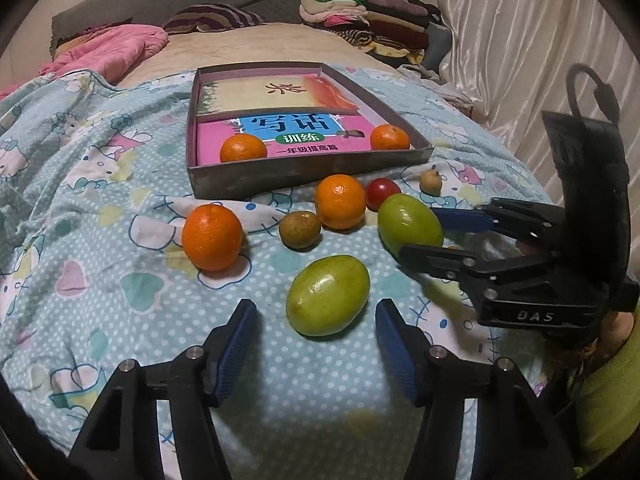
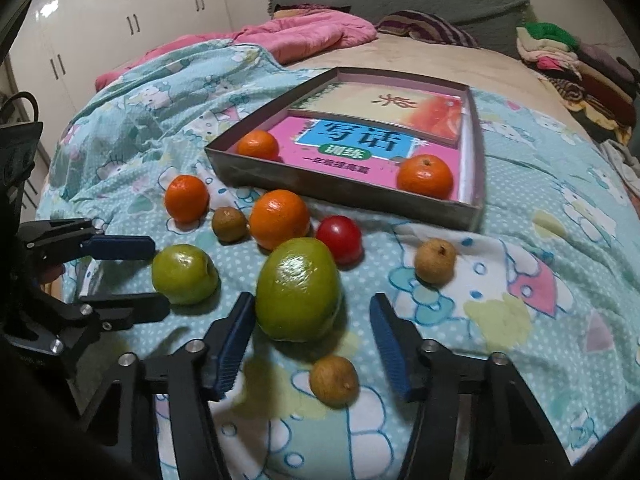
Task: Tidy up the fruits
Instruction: 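Grasp the large green fruit with the right gripper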
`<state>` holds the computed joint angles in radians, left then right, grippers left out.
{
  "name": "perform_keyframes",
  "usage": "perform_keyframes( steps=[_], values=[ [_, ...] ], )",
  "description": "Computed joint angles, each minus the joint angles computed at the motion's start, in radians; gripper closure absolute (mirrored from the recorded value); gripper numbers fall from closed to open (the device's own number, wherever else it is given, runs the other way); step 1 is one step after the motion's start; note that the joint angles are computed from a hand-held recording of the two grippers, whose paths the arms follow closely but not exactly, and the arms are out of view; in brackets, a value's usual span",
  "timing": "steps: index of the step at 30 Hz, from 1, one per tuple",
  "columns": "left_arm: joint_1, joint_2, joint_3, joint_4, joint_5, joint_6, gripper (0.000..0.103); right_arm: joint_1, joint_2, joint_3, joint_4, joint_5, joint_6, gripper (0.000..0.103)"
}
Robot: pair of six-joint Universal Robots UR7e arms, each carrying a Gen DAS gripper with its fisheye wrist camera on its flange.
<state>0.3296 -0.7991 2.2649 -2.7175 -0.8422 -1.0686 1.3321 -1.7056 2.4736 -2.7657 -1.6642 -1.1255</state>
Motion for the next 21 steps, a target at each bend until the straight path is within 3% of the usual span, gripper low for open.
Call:
perform_keyframes(
  steps=[2, 12, 21],
  values=[
    [0.003, 0.002, -0.003, 0.003, 0.003, 0.005, 0.042, 0.007, 0.013, -0.003, 0.000, 0.005, -0.005, 0.057],
    [0.035, 0.041, -0.036, -0.029, -0.007, 0.087, 0.057, -0.026, 0.001, -0.028, 0.055, 0.067, 0.002, 0.058],
    [0.066, 0.071, -0.060, -0.069, -0.002, 0.137, 0.059, -0.054, -0.027, -0.042, 0.075, 0.094, 0.025, 0.058]
  ],
)
